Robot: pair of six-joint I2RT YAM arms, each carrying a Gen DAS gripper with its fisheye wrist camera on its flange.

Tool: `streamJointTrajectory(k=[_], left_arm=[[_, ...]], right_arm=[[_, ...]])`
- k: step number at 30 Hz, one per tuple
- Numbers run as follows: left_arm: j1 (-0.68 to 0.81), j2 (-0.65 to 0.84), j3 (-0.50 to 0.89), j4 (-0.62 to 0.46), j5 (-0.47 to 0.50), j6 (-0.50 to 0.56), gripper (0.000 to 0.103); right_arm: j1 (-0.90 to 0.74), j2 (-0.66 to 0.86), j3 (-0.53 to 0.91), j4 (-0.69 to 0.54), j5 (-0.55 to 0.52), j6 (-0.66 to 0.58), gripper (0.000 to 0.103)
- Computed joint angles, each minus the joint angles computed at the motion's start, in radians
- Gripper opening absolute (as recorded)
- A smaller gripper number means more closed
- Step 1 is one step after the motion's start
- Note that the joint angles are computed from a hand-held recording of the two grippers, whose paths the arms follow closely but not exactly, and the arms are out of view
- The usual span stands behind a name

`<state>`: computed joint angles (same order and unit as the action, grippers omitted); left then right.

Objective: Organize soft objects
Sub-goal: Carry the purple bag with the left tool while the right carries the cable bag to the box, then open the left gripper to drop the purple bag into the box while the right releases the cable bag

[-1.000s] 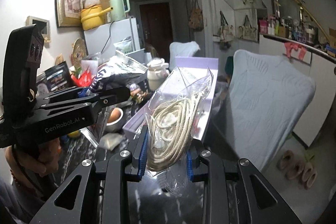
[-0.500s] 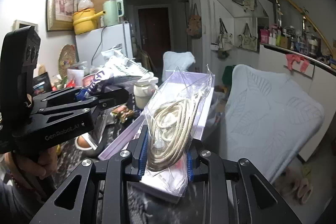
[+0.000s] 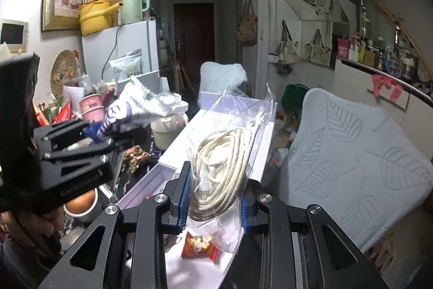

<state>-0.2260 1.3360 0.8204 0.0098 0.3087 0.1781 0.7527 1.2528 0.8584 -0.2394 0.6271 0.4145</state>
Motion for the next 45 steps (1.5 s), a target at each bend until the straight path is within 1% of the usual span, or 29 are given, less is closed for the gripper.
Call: streamJointTrajectory(k=[8, 12, 15, 19, 23, 25, 30, 39, 45], left_arm=[[-0.025, 0.105, 0.036, 0.006, -0.042, 0.019, 0.036], [-0.037, 0.149, 0.053, 0.004, -0.067, 0.029, 0.036], [-0.051, 0.190, 0.064, 0.011, -0.101, 0.045, 0.036], [-0.050, 0.255, 0.097, -0.003, -0.086, 0.039, 0.036], [-0.060, 0.296, 0.110, 0.001, -0.111, 0.044, 0.036], [-0.060, 0.316, 0.124, -0.015, -0.105, 0.036, 0.036], [-0.062, 0.337, 0.132, -0.018, -0.112, 0.035, 0.036], [-0.072, 0.410, 0.182, -0.075, -0.123, 0.039, 0.035], [-0.078, 0.446, 0.199, -0.089, -0.150, 0.042, 0.036]], right_arm=[[-0.081, 0.112, 0.035, 0.054, -0.120, -0.042, 0.029], [-0.110, 0.153, 0.043, 0.056, -0.170, -0.033, 0.029], [-0.127, 0.186, 0.048, 0.053, -0.192, -0.024, 0.029], [-0.146, 0.225, 0.056, 0.050, -0.216, -0.020, 0.029], [-0.156, 0.264, 0.065, 0.051, -0.233, -0.007, 0.029], [-0.166, 0.277, 0.063, 0.061, -0.257, 0.000, 0.029], [-0.167, 0.317, 0.080, 0.056, -0.265, 0.002, 0.030], [-0.177, 0.396, 0.102, 0.051, -0.283, 0.014, 0.030], [-0.185, 0.420, 0.107, 0.050, -0.282, 0.013, 0.034]])
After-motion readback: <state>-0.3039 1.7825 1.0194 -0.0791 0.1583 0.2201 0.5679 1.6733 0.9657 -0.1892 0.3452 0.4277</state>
